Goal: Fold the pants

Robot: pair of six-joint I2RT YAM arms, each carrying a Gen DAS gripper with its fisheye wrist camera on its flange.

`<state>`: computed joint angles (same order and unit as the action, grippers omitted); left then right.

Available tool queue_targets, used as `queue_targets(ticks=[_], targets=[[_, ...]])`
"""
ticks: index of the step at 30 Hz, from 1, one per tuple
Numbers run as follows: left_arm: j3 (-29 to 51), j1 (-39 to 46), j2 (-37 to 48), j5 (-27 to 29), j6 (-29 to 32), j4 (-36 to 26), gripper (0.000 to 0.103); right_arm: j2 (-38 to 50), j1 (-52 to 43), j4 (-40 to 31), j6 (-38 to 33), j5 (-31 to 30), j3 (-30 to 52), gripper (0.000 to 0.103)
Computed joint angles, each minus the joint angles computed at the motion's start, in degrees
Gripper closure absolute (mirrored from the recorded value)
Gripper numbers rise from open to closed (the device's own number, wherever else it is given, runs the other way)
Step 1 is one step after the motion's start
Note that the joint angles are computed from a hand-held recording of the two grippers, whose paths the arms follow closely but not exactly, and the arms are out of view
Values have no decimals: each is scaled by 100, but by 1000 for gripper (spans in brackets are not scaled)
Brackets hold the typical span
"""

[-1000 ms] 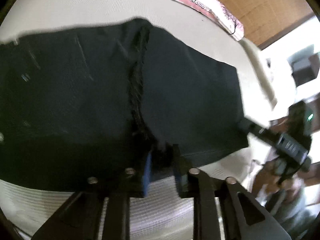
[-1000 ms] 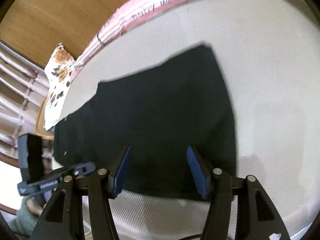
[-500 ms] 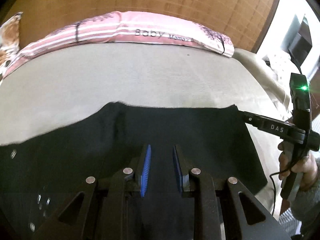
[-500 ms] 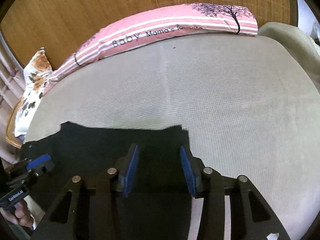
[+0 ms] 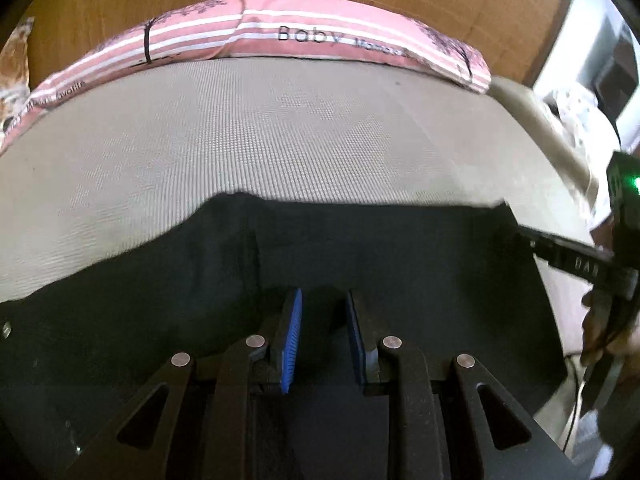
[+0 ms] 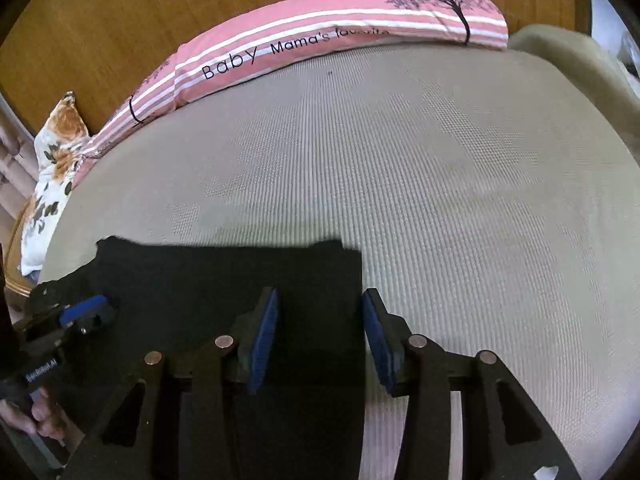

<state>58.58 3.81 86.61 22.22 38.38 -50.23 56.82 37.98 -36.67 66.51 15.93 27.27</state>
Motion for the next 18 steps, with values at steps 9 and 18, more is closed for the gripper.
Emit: queue_targets(ticks=[9,18], targets=[[-969,1300,-1303,104,1886,-967,72,-139,2730,-1428,2588,658,229,62],[-634,2119,-1088,142,2032,-1496,71,458,4425,-2097,4355,691,698,59]])
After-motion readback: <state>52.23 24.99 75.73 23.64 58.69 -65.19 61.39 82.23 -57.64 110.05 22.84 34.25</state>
